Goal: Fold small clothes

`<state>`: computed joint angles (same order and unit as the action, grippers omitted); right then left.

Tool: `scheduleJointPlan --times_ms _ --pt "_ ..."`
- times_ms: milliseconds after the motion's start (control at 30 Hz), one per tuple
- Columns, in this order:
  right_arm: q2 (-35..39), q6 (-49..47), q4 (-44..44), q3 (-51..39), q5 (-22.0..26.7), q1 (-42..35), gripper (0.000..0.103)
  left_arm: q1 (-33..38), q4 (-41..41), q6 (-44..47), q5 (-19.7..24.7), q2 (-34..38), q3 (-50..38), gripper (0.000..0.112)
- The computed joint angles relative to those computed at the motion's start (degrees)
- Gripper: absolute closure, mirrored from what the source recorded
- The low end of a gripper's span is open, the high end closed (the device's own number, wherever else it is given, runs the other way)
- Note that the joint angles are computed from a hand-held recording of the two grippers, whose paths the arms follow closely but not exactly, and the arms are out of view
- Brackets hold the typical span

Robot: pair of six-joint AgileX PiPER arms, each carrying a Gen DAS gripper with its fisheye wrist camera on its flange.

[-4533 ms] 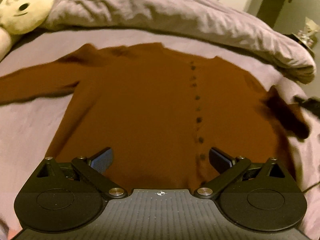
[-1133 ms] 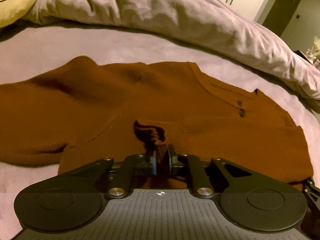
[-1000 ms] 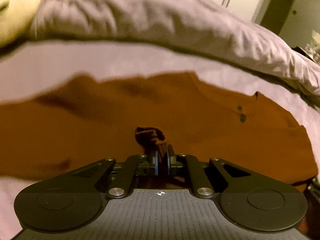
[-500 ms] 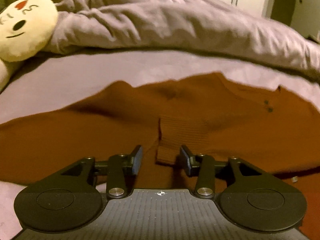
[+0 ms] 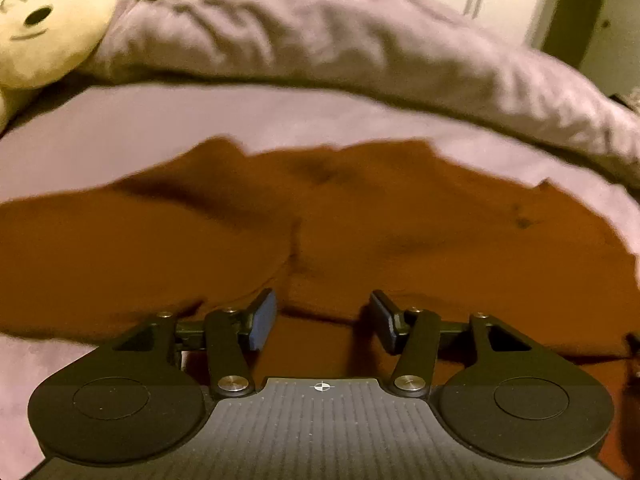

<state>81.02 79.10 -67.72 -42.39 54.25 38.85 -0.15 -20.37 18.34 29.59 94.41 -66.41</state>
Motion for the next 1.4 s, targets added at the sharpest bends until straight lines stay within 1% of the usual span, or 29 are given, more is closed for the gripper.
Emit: scheduleJointPlan --times_ms 33,67,100,133,167,200,233,267,300,333,367,467,533,600,667,800,867,900,967,1000,1067,1100,1133,1167,1200,1267,1300,1333,1400 --pt "0.0 1.0 -1.2 0.9 0.6 0.6 0.068 1.0 -1.2 0.3 -0.4 -0.3 0.6 0.056" --pt "-0.4 0.7 -1.3 1.3 1.7 1.4 0.068 2.6 -4.6 2.8 0.3 -0.6 0.9 0.053" --pt "-0.6 -0.1 -0.7 1.1 2.9 2.0 0.068 5.0 -10.3 7.7 1.6 -0.9 1.3 0.046" --pt "-1.5 -1.1 0.5 0.9 4.2 2.5 0.068 7.6 -16.1 12.9 2.9 -1.3 2.0 0.043" --pt "-2.6 -1.3 1.3 1.0 5.0 2.9 0.068 10.5 -21.6 17.7 5.1 -1.7 2.4 0.041" --pt "-3.7 -0.9 2.1 1.3 5.7 3.4 0.067 13.1 -24.8 20.3 7.0 -2.2 2.8 0.030" --pt "-5.0 -0.7 3.4 1.6 6.4 4.0 0.067 14.6 -25.8 20.7 6.6 -3.0 3.7 0.022" --pt "-6.5 -0.3 5.1 2.0 7.1 4.9 0.066 16.2 -26.5 20.4 5.0 -4.0 4.8 0.015" --pt "-7.7 0.5 5.9 2.6 7.5 5.5 0.064 19.0 -29.4 22.4 4.5 -4.9 6.1 0.015" --pt "-9.3 2.1 6.9 3.2 8.3 7.2 0.059 22.8 -34.3 26.1 6.1 -4.9 6.8 0.015" --pt "-10.6 3.5 7.8 3.6 9.2 8.8 0.052 25.8 -37.2 27.6 7.3 -4.6 7.1 0.015" --pt "-13.8 7.9 9.6 4.8 10.8 13.5 0.048 34.5 -41.6 25.2 9.7 -2.1 6.5 0.016" --pt "-14.6 10.3 10.2 5.1 11.3 16.2 0.047 40.1 -44.6 23.2 12.8 0.7 5.0 0.019" --pt "-14.0 11.2 10.8 4.5 11.7 17.8 0.047 44.0 -46.1 21.8 14.4 3.1 3.3 0.026" --pt "-13.2 11.0 11.4 3.7 11.7 18.2 0.047 46.4 -46.6 21.3 15.6 5.2 1.4 0.027" --pt "-11.7 10.9 11.5 2.0 12.6 19.4 0.046 49.4 -49.3 19.9 16.8 9.1 -1.5 0.033" --pt "-11.0 11.0 11.2 1.2 13.0 19.8 0.044 50.9 -51.2 18.7 19.1 11.7 -3.9 0.033" --pt "-10.7 10.9 11.2 0.9 13.2 20.0 0.044 51.1 -53.2 18.5 19.5 13.0 -4.5 0.033" --pt "-10.3 10.6 11.3 0.6 13.3 20.0 0.044 51.7 -57.1 19.2 19.7 15.4 -5.7 0.036" --pt "-10.4 10.6 11.3 0.5 13.2 19.9 0.044 51.7 -58.6 18.7 19.1 16.5 -6.5 0.040" --pt "-10.8 10.8 11.5 0.5 13.1 19.9 0.044 53.1 -60.1 17.0 19.5 18.7 -8.6 0.043" --pt "-11.0 11.0 11.6 0.6 13.2 20.0 0.044 53.1 -60.9 15.5 19.3 19.9 -9.8 0.049" --pt "-11.1 11.1 11.6 0.6 13.2 20.0 0.044 53.2 -61.0 14.2 19.2 20.5 -10.5 0.052" --pt "-11.0 11.1 11.8 0.5 13.5 20.0 0.044 53.2 -60.6 12.8 19.1 21.5 -11.8 0.060" --pt "-10.8 10.9 12.1 0.4 13.6 19.9 0.044 53.0 -59.2 10.7 18.8 22.3 -13.4 0.071" --pt "-10.7 10.9 12.3 0.4 13.6 19.9 0.044 52.6 -55.1 7.0 18.8 23.4 -16.3 0.083" --pt "-10.7 10.9 12.5 0.5 13.5 19.8 0.044 52.5 -53.6 6.0 18.7 23.6 -17.3 0.087" --pt "-10.8 11.1 12.5 0.6 13.4 19.8 0.044 52.4 -53.3 5.9 18.6 23.6 -17.7 0.088" --pt "-11.3 11.6 12.3 1.1 12.8 19.8 0.044 53.2 -56.0 9.4 19.3 22.6 -15.8 0.097"
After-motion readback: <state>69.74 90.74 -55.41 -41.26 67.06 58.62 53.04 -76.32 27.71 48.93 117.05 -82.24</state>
